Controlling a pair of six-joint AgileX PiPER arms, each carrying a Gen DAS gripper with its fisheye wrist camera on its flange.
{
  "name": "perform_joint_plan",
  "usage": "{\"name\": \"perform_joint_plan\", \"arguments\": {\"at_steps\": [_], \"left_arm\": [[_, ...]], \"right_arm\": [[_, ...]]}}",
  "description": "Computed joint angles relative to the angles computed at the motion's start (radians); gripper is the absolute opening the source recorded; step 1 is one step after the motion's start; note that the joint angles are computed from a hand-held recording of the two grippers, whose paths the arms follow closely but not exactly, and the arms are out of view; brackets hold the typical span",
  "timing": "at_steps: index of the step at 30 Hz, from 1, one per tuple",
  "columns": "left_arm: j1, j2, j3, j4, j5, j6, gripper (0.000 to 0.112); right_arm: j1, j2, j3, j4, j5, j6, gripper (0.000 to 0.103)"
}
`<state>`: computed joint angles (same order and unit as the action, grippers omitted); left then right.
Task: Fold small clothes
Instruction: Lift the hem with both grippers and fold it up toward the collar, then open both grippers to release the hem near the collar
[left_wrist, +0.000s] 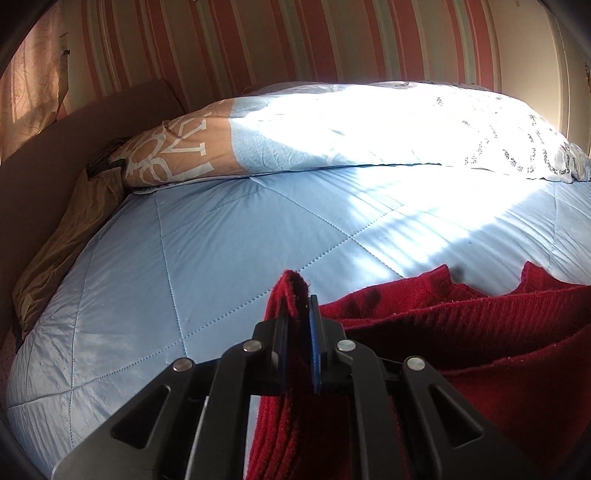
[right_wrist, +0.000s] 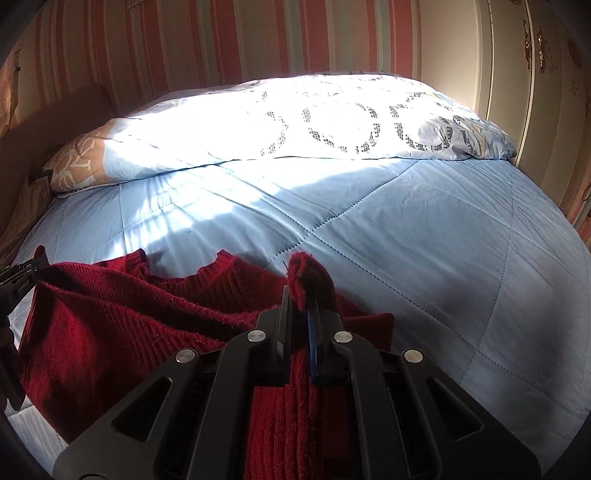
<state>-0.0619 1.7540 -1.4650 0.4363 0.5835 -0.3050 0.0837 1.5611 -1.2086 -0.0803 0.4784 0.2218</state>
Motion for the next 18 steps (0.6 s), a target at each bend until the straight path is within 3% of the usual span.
{"name": "perform_joint_plan", "arguments": {"at_steps": [4, 7, 8, 9, 10, 14, 18], "left_arm": [[-0.015, 0.071, -0.039, 0.11, 0.0, -0.089, 0.012], [0.001, 0.119, -0.088, 0.087, 0.023, -0.073, 0.012], [0.008, 0.122, -0.096, 0.075, 0.024, -0.066, 0.013], [0.012, 0.119, -0.097, 0.077, 0.024, -0.064, 0.018], [0.017, 0.112, -0.095, 0.068, 0.02, -0.05, 0.022], [0.035, 0.036, -0.051, 0.015, -0.006, 0.014, 0.029], [0.024, -0.078, 0.04, -0.114, -0.046, 0.152, 0.049]], "right_arm": [[-0.007, 0.076, -0.053, -0.032, -0.001, 0.045, 0.01], [-0.002, 0.109, -0.089, -0.08, 0.015, 0.094, 0.021], [-0.003, 0.115, -0.1, -0.083, 0.024, 0.093, 0.036], [-0.006, 0.114, -0.106, -0.086, 0.027, 0.098, 0.062], [-0.012, 0.104, -0.103, -0.072, 0.017, 0.089, 0.07], [-0.039, 0.024, -0.075, 0.034, 0.004, -0.006, 0.071], [-0.025, -0.057, -0.04, 0.151, 0.031, -0.125, 0.074]]}}
